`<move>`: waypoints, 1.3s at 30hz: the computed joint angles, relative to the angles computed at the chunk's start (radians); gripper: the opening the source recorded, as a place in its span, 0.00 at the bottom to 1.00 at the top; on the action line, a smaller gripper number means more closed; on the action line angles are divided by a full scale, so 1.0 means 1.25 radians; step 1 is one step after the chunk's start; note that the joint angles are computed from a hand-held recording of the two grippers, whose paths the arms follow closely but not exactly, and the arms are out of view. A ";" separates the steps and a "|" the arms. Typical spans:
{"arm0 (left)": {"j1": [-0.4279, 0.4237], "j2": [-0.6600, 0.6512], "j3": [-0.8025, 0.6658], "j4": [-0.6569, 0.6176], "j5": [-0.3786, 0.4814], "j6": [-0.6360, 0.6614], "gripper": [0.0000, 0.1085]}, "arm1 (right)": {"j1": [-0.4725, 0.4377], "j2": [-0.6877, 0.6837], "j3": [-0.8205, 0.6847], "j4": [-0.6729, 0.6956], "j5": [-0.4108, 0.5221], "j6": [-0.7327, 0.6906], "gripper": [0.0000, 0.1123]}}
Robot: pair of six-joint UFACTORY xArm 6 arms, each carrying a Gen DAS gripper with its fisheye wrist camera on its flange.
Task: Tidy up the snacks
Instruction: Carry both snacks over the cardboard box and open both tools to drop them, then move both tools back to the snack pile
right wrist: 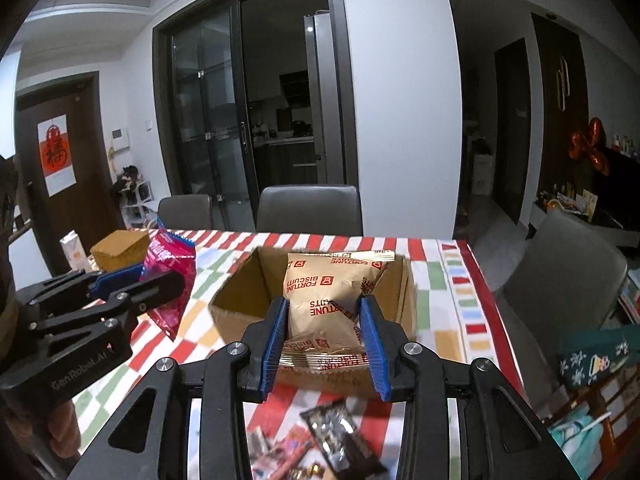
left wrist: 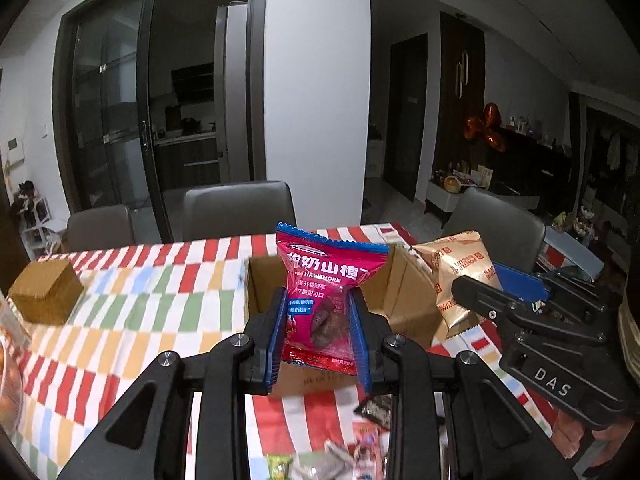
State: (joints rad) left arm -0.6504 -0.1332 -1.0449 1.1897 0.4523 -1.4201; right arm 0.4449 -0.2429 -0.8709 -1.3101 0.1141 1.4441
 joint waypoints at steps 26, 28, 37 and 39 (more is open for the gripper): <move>0.066 0.155 -0.150 -0.203 -0.001 0.189 0.62 | -0.013 0.148 -0.143 0.139 0.093 -0.161 0.52; 0.053 0.132 -0.125 -0.196 0.011 0.180 0.63 | -0.010 0.126 -0.119 0.135 0.092 -0.155 0.52; -0.021 0.001 0.018 -0.141 0.035 0.102 0.66 | 0.023 -0.022 0.022 0.035 0.110 -0.055 0.52; -0.041 -0.024 0.041 -0.128 0.043 0.088 0.66 | 0.038 -0.058 0.052 0.033 0.121 -0.051 0.52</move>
State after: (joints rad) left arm -0.7013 -0.1633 -0.9934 1.0292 0.5059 -1.3103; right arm 0.4919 -0.3150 -0.8057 -1.2692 0.2659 1.3798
